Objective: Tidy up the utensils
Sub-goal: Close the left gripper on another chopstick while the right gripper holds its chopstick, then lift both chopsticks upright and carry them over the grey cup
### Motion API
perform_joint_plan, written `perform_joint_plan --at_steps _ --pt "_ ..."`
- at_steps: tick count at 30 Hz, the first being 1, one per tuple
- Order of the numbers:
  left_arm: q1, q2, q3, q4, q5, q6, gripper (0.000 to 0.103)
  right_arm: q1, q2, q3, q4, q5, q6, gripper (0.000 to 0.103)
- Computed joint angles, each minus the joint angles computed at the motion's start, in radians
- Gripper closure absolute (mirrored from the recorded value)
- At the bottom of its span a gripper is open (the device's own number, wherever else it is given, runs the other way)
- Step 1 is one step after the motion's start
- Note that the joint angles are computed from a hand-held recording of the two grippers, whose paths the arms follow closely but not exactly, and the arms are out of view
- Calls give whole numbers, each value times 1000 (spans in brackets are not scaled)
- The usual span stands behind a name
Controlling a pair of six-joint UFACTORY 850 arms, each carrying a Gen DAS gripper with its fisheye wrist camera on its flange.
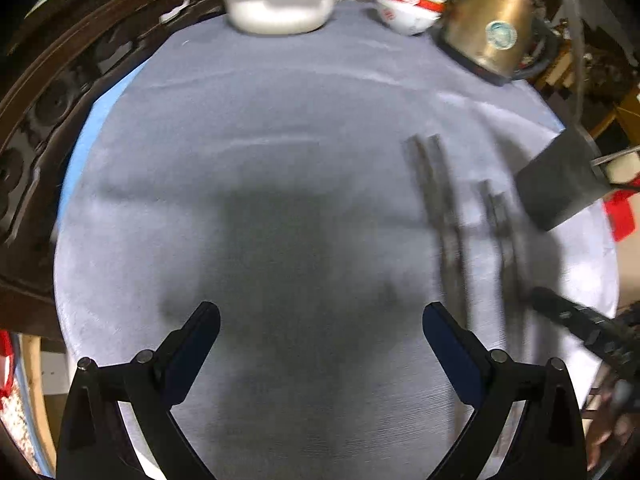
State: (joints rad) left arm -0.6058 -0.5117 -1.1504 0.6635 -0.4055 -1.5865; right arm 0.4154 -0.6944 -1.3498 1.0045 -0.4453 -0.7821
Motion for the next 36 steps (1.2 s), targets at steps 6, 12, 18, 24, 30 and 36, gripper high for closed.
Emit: perform_joint_plan --at_steps 6,12,18,24,30,36 --pt "6 -61 -92 -102 0 141 15 26 -46 -59 -134 8 113 87" --pt "9 -113 -160 -233 -19 273 26 -4 -27 -22 -78 19 64 91" --pt "24 -185 -244 -357 -41 400 34 -22 -13 9 9 16 -25 92" --pt "1 -238 -324 -271 -164 373 63 -36 -4 32 76 4 -101 92" --pt "17 -182 -236 -374 -97 507 97 -41 -1 31 32 -11 -94 92" --pt "4 -120 -141 -496 -68 617 97 -35 15 41 -95 -28 -10 93"
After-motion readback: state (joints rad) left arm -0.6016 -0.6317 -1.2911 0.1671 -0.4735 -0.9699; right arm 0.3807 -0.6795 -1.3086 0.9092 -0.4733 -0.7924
